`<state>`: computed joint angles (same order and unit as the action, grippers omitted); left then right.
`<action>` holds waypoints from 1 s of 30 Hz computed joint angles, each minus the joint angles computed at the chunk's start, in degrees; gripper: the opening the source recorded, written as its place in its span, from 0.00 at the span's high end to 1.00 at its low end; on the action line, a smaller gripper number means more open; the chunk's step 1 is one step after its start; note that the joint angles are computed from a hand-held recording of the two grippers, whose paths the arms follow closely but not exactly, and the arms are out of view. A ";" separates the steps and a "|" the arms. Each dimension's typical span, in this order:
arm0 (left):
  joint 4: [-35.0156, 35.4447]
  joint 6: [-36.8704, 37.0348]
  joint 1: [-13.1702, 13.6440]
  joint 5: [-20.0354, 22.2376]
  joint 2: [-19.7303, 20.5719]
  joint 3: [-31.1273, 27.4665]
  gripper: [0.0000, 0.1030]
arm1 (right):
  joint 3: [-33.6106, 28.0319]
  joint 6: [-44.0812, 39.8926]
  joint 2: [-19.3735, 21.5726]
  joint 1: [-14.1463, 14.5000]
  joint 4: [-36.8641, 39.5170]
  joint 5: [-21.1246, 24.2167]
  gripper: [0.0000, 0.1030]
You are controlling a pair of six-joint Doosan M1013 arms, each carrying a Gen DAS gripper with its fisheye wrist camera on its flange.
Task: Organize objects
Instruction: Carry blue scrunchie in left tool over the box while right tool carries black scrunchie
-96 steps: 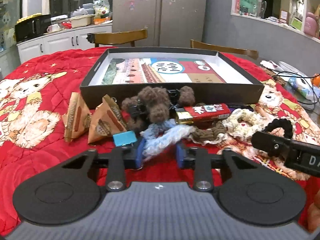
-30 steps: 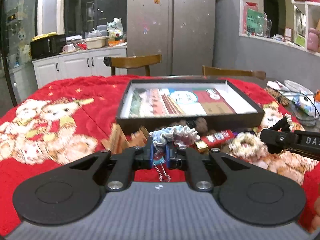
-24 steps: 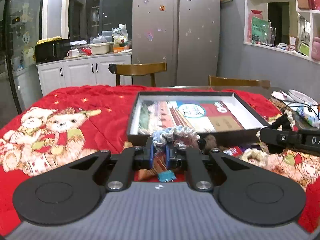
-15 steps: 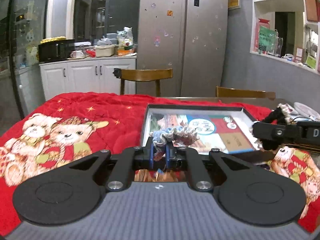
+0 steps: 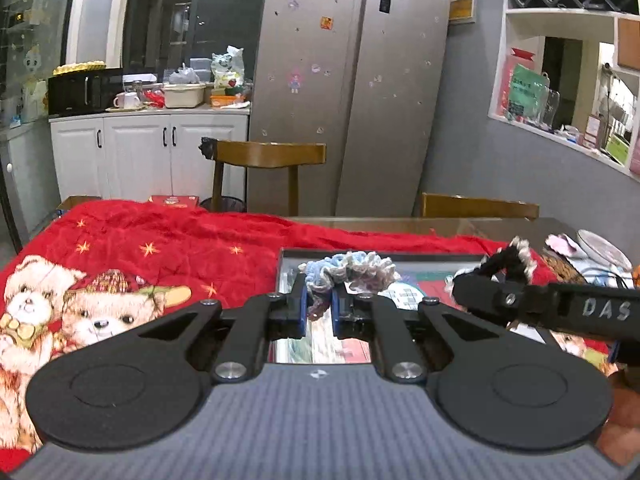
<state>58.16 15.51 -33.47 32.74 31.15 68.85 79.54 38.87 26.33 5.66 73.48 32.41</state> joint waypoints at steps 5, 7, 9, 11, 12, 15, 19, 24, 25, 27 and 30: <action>-6.79 7.39 1.08 -0.15 1.46 -2.85 0.87 | -2.64 6.82 2.09 0.43 -4.92 0.80 0.86; -9.19 9.19 1.51 -1.02 1.83 -3.15 0.87 | -2.85 7.52 2.58 0.56 -5.31 0.63 0.86; -9.15 8.33 1.74 -2.09 1.99 -2.62 0.87 | -2.54 6.32 3.06 0.68 -3.10 -0.13 0.86; -9.84 9.22 2.02 -2.75 2.38 -2.47 0.87 | -2.49 5.80 3.74 0.68 -1.34 -0.24 0.86; -10.71 10.70 2.16 -2.52 2.70 -2.60 0.87 | -3.49 8.13 4.46 0.88 -4.32 0.21 0.86; -11.42 11.59 2.64 -3.42 3.24 -1.97 0.87 | -3.83 9.21 5.50 1.11 -5.58 -0.70 0.86; -17.84 17.27 3.66 -3.76 4.68 -2.59 0.87 | -4.21 11.53 6.52 0.85 -6.48 0.52 0.86; -27.76 25.89 4.64 -3.94 6.53 -4.27 0.87 | -4.06 13.85 6.69 1.18 -9.77 -0.52 0.86; -26.55 24.95 4.52 -3.61 6.73 -4.40 0.87 | -4.45 14.73 6.88 1.21 -10.71 -0.24 0.86; -25.25 24.21 4.40 -3.80 6.78 -4.15 0.87 | -4.61 15.26 6.91 1.29 -11.20 0.30 0.85; -28.25 25.96 4.68 -4.52 6.77 -4.01 0.87 | -4.70 16.02 6.74 1.68 -13.55 -0.44 0.85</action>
